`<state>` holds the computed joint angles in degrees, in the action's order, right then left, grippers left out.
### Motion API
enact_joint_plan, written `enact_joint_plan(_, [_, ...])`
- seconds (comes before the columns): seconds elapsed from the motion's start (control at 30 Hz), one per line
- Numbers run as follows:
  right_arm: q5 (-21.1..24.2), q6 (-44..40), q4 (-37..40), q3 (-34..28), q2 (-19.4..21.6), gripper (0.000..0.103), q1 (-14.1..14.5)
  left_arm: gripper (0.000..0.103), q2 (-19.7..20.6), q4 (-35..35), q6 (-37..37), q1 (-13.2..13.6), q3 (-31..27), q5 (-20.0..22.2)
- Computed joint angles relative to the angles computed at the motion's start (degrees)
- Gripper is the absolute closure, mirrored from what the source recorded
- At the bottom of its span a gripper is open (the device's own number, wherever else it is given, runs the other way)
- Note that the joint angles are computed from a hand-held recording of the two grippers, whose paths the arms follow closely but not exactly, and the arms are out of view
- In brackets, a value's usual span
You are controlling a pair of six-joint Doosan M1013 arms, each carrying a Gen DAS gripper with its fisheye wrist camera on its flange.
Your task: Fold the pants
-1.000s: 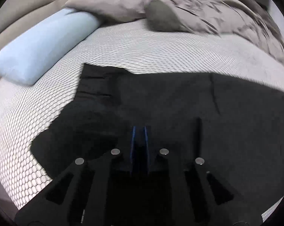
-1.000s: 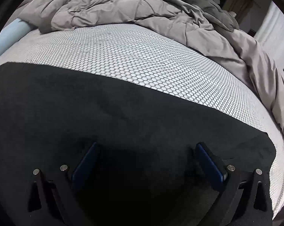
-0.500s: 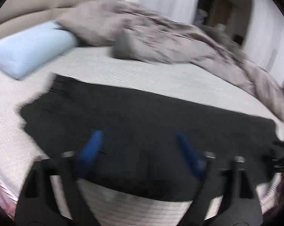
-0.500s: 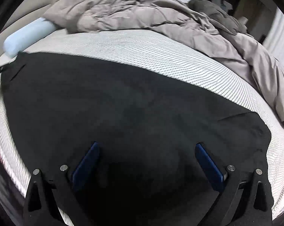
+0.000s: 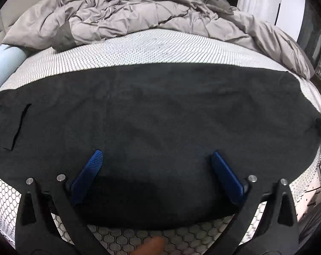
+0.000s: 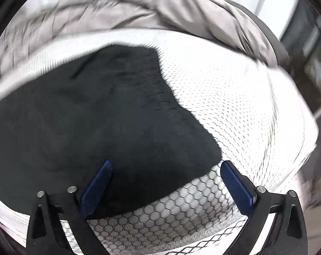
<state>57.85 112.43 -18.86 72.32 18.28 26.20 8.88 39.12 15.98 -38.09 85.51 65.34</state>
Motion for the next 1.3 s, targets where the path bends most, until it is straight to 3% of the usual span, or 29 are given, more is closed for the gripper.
enact_joint_plan(0.1, [-7.7,-0.8,12.5,3.8,-3.3,0.0,-3.2,0.001,-1.5,0.9,0.6,-0.6,0.5,-3.7])
enact_joint_plan(0.17, [-11.7,-4.6,26.1,6.5,-4.9,0.0,-5.9,0.001,-1.2,-0.3,2.4,-0.4,-0.6,-6.6])
enact_joint_plan(0.3, [-12.5,-11.2,47.2,9.9,-5.6,0.0,-9.4,0.001,1.4,-4.0,7.4,-0.6,-4.0,-12.6])
enact_joint_plan(0.37, [-12.4,-13.5,51.0,10.1,-5.1,0.0,-9.9,0.001,3.3,-12.2,13.9,0.4,-6.0,-16.4])
enact_joint_plan(0.43, [-13.6,-13.9,53.5,9.8,-4.4,0.001,-10.1,0.001,6.2,-15.6,17.5,0.4,-9.2,-12.9])
enact_joint_plan(0.5, [-15.3,-18.5,62.9,10.3,-3.5,0.001,-11.2,0.001,8.2,-12.6,18.2,-0.6,-11.4,-8.7])
enact_joint_plan(0.57, [-18.3,-21.8,69.7,10.7,-2.9,0.004,-11.8,0.001,8.9,-11.9,18.8,-1.0,-12.4,-7.3])
enact_joint_plan(0.67, [-21.1,-17.6,62.1,9.0,-2.2,0.028,-10.9,0.001,8.6,-14.1,18.8,-0.5,-12.0,-8.4])
enact_joint_plan(0.73, [-22.0,-11.2,51.6,7.3,-1.8,0.063,-9.2,0.001,7.6,-15.8,19.7,0.1,-10.6,-10.6])
enact_joint_plan(0.83, [-23.3,-4.7,38.1,5.5,-2.2,0.08,-6.4,0.001,5.2,-14.7,16.2,1.0,-8.1,-12.8])
enact_joint_plan(0.97, [-26.8,-15.1,41.3,3.9,-2.9,0.085,-3.5,0.001,1.5,-11.2,10.0,2.1,-4.3,-13.4])
enact_joint_plan(1.07, [-23.4,-31.4,51.7,-1.5,-0.7,0.084,-0.2,0.001,-1.7,-7.1,3.8,2.9,-1.0,-12.7])
enact_joint_plan(1.1, [-19.7,-37.6,55.9,-3.7,0.4,0.084,0.7,0.001,-2.9,-6.0,2.0,3.2,0.2,-12.6])
enact_joint_plan(1.17, [-5.7,-46.2,61.0,-10.1,4.2,0.075,2.3,0.001,-5.3,-3.9,-3.2,4.1,2.9,-13.0])
enact_joint_plan(1.23, [5.0,-48.3,60.1,-14.6,7.3,0.04,3.9,0.001,-7.3,-2.4,-8.0,4.8,5.4,-14.1])
enact_joint_plan(1.3, [10.3,-50.5,55.6,-15.5,8.0,0.037,5.7,0.001,-8.9,-1.8,-11.3,5.5,7.4,-14.6])
